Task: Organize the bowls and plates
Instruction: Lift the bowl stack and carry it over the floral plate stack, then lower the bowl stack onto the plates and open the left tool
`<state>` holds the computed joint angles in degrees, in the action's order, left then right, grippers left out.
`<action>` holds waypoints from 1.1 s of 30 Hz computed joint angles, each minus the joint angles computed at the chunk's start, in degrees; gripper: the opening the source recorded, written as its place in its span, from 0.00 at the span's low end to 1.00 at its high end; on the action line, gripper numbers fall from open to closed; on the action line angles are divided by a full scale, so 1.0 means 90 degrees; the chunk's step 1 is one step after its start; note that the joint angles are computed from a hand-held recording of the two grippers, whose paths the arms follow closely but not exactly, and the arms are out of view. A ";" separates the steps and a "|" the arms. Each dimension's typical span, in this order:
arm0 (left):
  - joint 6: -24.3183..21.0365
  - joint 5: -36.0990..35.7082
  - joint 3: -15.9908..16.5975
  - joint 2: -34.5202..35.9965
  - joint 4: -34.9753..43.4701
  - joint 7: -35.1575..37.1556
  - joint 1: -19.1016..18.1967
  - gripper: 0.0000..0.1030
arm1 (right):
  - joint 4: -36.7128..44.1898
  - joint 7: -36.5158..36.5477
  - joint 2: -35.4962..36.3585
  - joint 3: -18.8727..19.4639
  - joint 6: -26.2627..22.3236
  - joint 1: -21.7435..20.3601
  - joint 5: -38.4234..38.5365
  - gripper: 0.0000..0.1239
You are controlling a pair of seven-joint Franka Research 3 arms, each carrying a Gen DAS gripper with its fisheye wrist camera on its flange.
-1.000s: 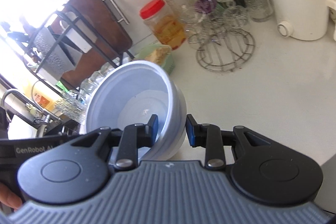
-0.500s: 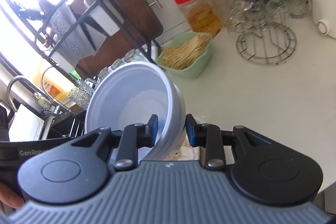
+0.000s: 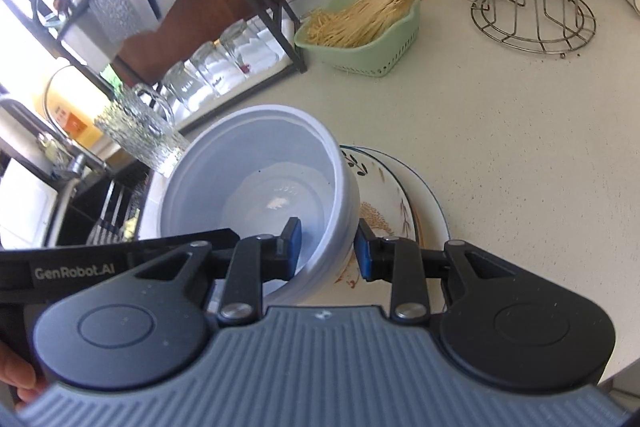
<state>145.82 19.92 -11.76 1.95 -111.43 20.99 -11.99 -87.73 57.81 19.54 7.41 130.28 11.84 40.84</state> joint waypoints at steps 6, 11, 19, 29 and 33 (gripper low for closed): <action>0.0127 0.0244 0.0014 -0.0014 -0.0073 0.0079 0.0011 0.42 | -0.0050 0.0080 0.0020 0.0009 0.0196 0.0056 -0.0037 0.27; -0.0061 0.0662 0.0014 -0.0152 -0.0097 -0.0238 0.0003 0.44 | -0.0135 0.0117 -0.0046 0.0004 0.0367 0.0112 -0.0172 0.29; -0.0660 0.0680 -0.0102 -0.0624 -0.0006 -0.0159 0.0010 0.44 | -0.0357 0.0264 -0.0374 -0.0075 0.0581 0.0125 -0.0296 0.36; -0.1894 0.1896 -0.0513 -0.0775 0.0947 -0.0854 -0.0204 0.44 | -0.0518 -0.0697 -0.1096 -0.0107 0.0864 -0.0062 0.0418 0.36; -0.2586 0.2586 -0.0744 -0.0741 0.1366 -0.1391 -0.0465 0.44 | -0.0708 -0.1617 -0.1488 -0.0190 0.0940 -0.0188 0.1272 0.36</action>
